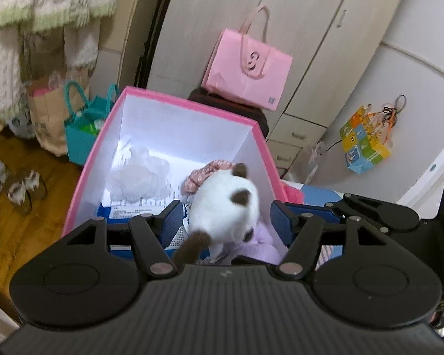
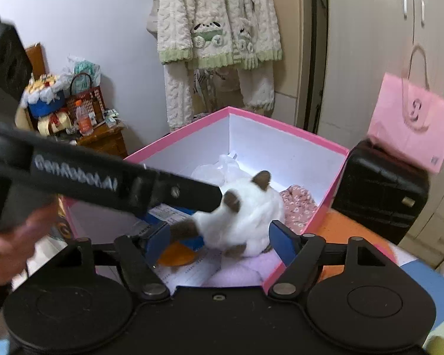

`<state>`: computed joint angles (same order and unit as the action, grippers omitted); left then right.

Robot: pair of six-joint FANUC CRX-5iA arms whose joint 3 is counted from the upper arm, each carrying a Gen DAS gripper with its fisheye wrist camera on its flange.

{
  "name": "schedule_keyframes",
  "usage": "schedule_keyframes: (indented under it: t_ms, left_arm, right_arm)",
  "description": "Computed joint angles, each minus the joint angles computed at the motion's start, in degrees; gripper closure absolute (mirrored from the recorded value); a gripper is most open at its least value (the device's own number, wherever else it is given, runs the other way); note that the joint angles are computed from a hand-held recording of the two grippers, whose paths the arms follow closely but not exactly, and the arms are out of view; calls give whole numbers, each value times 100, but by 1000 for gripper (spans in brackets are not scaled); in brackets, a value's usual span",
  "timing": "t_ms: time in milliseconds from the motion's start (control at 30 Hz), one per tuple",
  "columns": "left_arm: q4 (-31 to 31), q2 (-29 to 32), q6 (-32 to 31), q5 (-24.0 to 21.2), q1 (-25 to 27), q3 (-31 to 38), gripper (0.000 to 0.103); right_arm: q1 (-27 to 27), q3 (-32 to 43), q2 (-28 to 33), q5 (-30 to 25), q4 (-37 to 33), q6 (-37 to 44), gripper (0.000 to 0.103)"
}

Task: Organize soft objects
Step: 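Open both grippers to drop the cat plush into the box, then move the left gripper toward the pink pompom while the right approaches the green sponge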

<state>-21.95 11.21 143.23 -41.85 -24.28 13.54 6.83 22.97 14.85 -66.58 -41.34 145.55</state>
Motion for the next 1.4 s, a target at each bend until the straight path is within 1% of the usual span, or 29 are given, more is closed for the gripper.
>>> schedule_keyframes:
  t_ms: [67,133,433,533,733,867,933,1100,1267,1400]
  left_arm:
    - [-265,-33,108,-217,-152,89,39]
    - [-466,-62,149,-453,-301,175,39]
    - [-1151,-360,253,-1032,-945,267,37]
    - [-1278,-460,205,-1202,-1148,279,36]
    - [-1203,-655,-54,-1265,-1400,210,35]
    - [-1536,-711,44,-1368,-1704,269,34]
    - [-1638,-708,48,-1424,-1826,317,34]
    - [-1783,-617,-240,-1461,-2090,472,34]
    - [-1546,-344,-714,-1370,-2180,704,34]
    - [-1098,-111,-1098,-1104,-2093,809,34]
  right_arm:
    - [15,-165,-158,114,86,60,24]
    - [-31,-206,-239,50,48,184,24]
    - [-287,-665,-886,15,-122,635,22]
    - [-432,-736,-1051,-145,-214,715,22]
    - [-687,-923,-1361,-264,-320,912,21]
    - [-812,-1043,-1532,-264,-317,1001,21]
    - [-942,-1067,-1588,-348,-382,1077,21]
    - [-1434,-1166,-1692,-517,-667,1293,21]
    - [-2031,-1226,-1703,-612,-932,1393,21]
    - [-2428,-1214,-1580,-584,-1046,1388,21]
